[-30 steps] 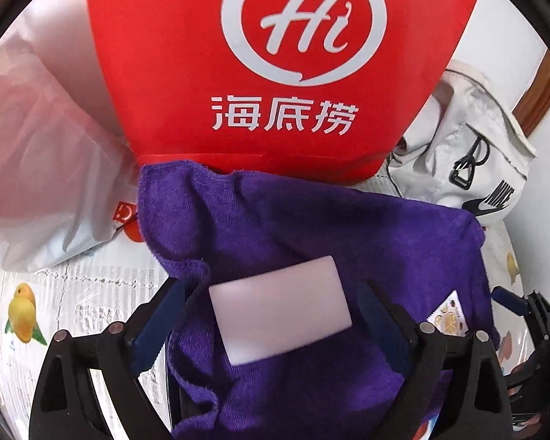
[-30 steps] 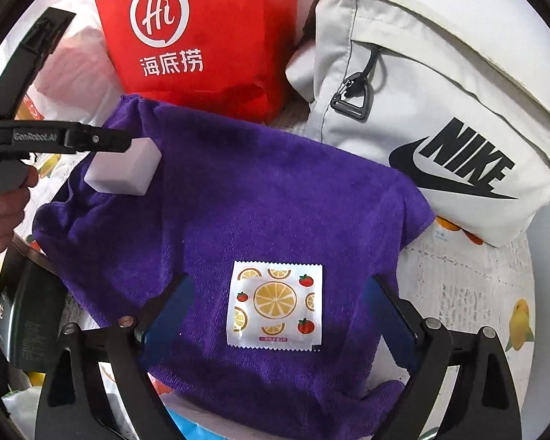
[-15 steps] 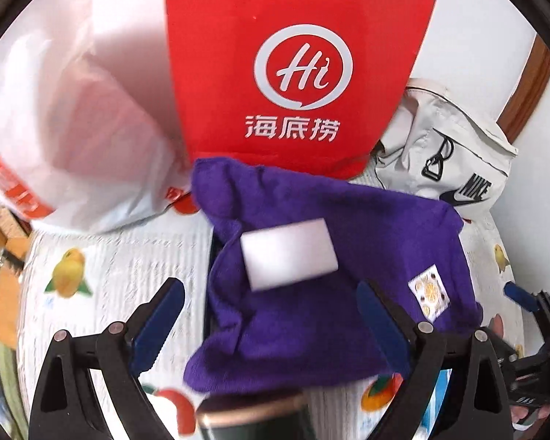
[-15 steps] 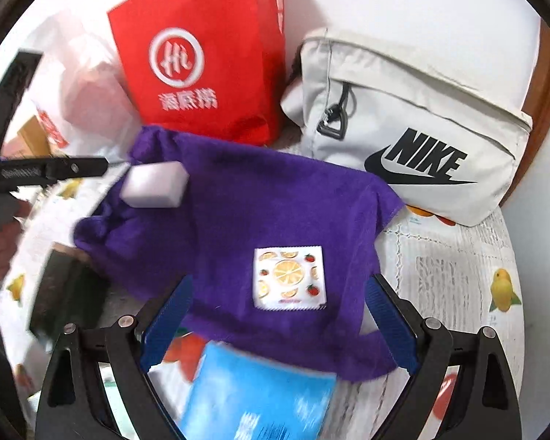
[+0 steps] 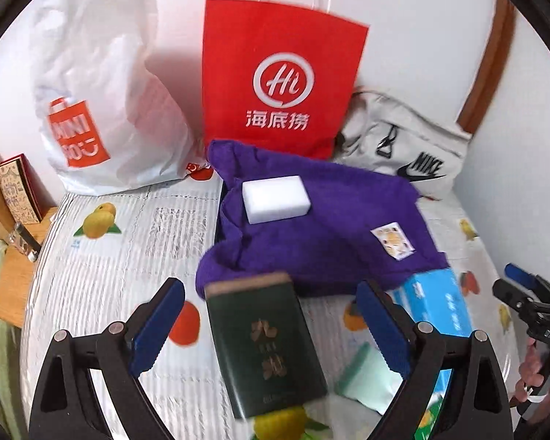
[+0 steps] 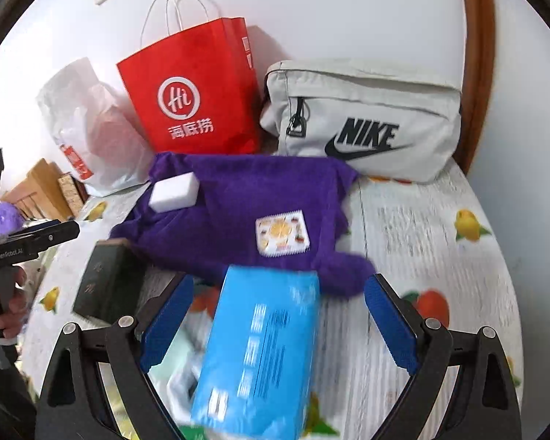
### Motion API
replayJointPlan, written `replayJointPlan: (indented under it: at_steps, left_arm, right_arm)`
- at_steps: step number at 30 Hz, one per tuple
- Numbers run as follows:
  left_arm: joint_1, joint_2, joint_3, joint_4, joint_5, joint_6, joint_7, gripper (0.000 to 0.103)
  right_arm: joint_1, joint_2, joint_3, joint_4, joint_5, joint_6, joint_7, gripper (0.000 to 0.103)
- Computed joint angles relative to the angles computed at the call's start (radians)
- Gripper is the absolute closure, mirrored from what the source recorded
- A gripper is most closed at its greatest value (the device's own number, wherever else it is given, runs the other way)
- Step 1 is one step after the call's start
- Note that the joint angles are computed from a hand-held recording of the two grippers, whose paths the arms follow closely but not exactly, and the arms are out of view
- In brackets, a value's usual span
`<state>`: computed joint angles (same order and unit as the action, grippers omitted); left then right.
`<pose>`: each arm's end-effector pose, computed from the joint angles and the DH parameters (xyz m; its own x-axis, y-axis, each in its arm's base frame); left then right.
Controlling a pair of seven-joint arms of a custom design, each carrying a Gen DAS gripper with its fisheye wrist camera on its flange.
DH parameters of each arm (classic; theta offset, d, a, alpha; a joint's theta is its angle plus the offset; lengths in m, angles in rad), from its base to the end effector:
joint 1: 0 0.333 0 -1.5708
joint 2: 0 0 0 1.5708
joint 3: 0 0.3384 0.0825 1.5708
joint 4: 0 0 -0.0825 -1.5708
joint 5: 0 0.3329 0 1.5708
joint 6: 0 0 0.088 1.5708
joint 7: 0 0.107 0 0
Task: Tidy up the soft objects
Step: 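Grasp the green-wrapped bar with the left gripper while the right grasps the green snack packet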
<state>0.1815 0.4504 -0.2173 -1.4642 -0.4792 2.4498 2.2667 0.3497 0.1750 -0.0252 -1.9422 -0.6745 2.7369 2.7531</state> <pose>0.6915 0.0078 0.5257 -0.4271 -0.8933 0.1398 -0.7281 0.2482 -0.6389 0.5576 0.2142 0.5061 -0.2415 -0.9549 -0.1726 -0.6997 0.2946 -0.6509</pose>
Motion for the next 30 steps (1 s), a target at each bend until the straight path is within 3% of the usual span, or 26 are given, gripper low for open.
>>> replayJointPlan:
  at_steps: [2,5,8,13,17,21,27,29,30]
  left_arm:
    - [0.011,-0.046,0.005,-0.070,-0.001,-0.018,0.013,0.009]
    - [-0.007,-0.117,0.034,-0.212,0.042,0.054,0.034,0.009]
    - [0.027,-0.176,0.025,-0.327,-0.031,0.066,0.130,0.009]
    - [0.065,-0.247,0.044,-0.442,-0.191,-0.002,0.327,0.009]
    - [0.048,-0.277,0.075,-0.519,-0.252,0.017,0.446,0.009]
    - [0.024,-0.282,0.085,-0.560,-0.287,0.041,0.540,0.009]
    - [-0.006,-0.245,0.081,-0.551,-0.270,0.086,0.549,0.038]
    - [-0.007,-0.228,0.077,-0.537,-0.243,0.062,0.550,0.068]
    - [-0.009,-0.226,0.074,-0.540,-0.230,0.059,0.559,0.070]
  right_arm:
    - [0.015,-0.029,0.000,-0.031,-0.028,-0.030,0.041,0.009]
    - [0.021,-0.073,0.021,-0.091,-0.076,-0.048,0.107,0.010]
    - [0.010,-0.107,0.047,-0.166,-0.081,0.017,0.150,0.010]
    - [0.038,-0.150,0.103,-0.213,-0.214,-0.082,0.292,0.010]
    - [0.036,-0.193,0.135,-0.283,-0.323,-0.035,0.439,0.010]
    - [0.038,-0.209,0.165,-0.324,-0.349,-0.030,0.500,0.010]
    - [0.046,-0.214,0.184,-0.345,-0.344,-0.030,0.502,0.010]
    - [0.051,-0.211,0.188,-0.344,-0.349,-0.036,0.497,0.010]
    - [0.054,-0.206,0.190,-0.343,-0.356,-0.032,0.495,0.010]
